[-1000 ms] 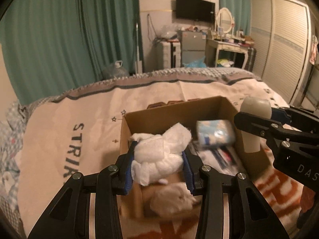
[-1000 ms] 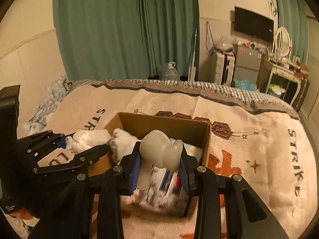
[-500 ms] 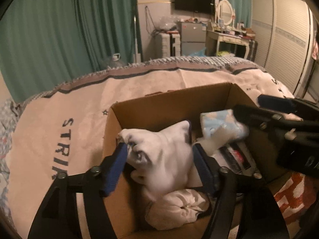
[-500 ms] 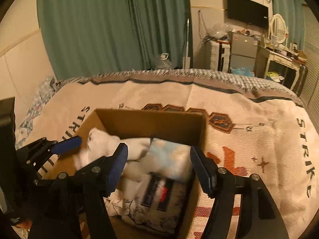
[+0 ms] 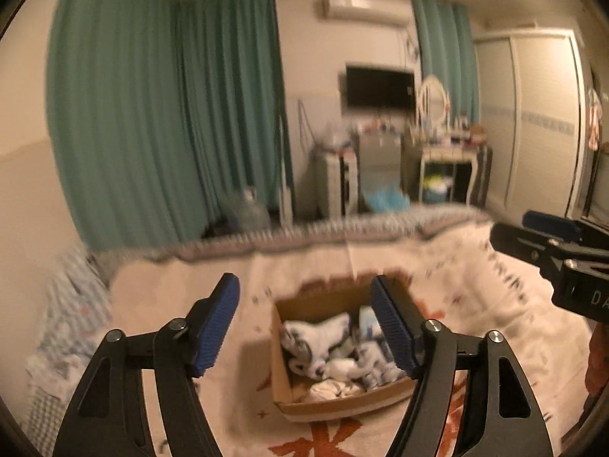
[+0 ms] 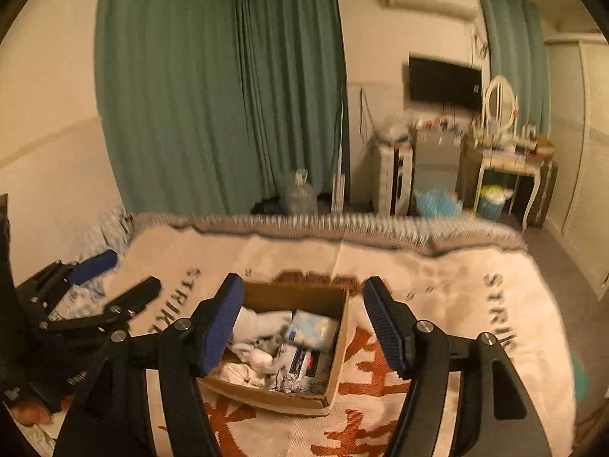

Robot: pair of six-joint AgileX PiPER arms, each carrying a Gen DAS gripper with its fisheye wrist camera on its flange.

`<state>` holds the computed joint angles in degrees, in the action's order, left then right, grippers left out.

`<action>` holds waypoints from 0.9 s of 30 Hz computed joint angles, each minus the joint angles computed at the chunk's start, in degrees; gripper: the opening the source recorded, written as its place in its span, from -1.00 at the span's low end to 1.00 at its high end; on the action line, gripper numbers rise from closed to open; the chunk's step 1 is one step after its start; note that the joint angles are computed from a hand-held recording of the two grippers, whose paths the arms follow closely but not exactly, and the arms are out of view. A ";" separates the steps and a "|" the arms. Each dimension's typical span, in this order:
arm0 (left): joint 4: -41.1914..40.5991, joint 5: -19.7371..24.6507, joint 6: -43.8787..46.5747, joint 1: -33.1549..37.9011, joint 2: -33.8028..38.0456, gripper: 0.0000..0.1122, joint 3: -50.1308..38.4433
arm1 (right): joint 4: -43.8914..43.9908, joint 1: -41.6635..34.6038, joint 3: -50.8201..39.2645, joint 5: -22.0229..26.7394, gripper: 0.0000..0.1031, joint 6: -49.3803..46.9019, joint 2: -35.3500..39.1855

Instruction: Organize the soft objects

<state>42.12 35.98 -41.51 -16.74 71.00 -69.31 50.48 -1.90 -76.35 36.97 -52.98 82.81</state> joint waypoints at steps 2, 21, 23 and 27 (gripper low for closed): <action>4.31 3.82 -4.09 -3.66 -4.63 0.62 -0.13 | 0.00 -2.67 0.67 3.75 0.33 0.99 -5.10; 40.33 26.62 -37.85 -30.23 -23.08 0.72 24.05 | 26.57 -9.21 27.50 0.40 0.99 -25.09 -27.22; 38.32 18.41 -39.98 -23.96 -23.50 0.72 27.46 | 32.61 -7.43 31.59 -1.76 0.99 -32.57 -26.15; 37.82 10.13 -44.67 -15.74 -20.57 0.72 32.40 | 41.64 -2.91 36.55 -6.94 0.99 -43.03 -21.56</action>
<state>79.94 46.11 -86.18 -32.47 50.43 -36.91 92.12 -4.81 -39.80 30.03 -96.01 61.24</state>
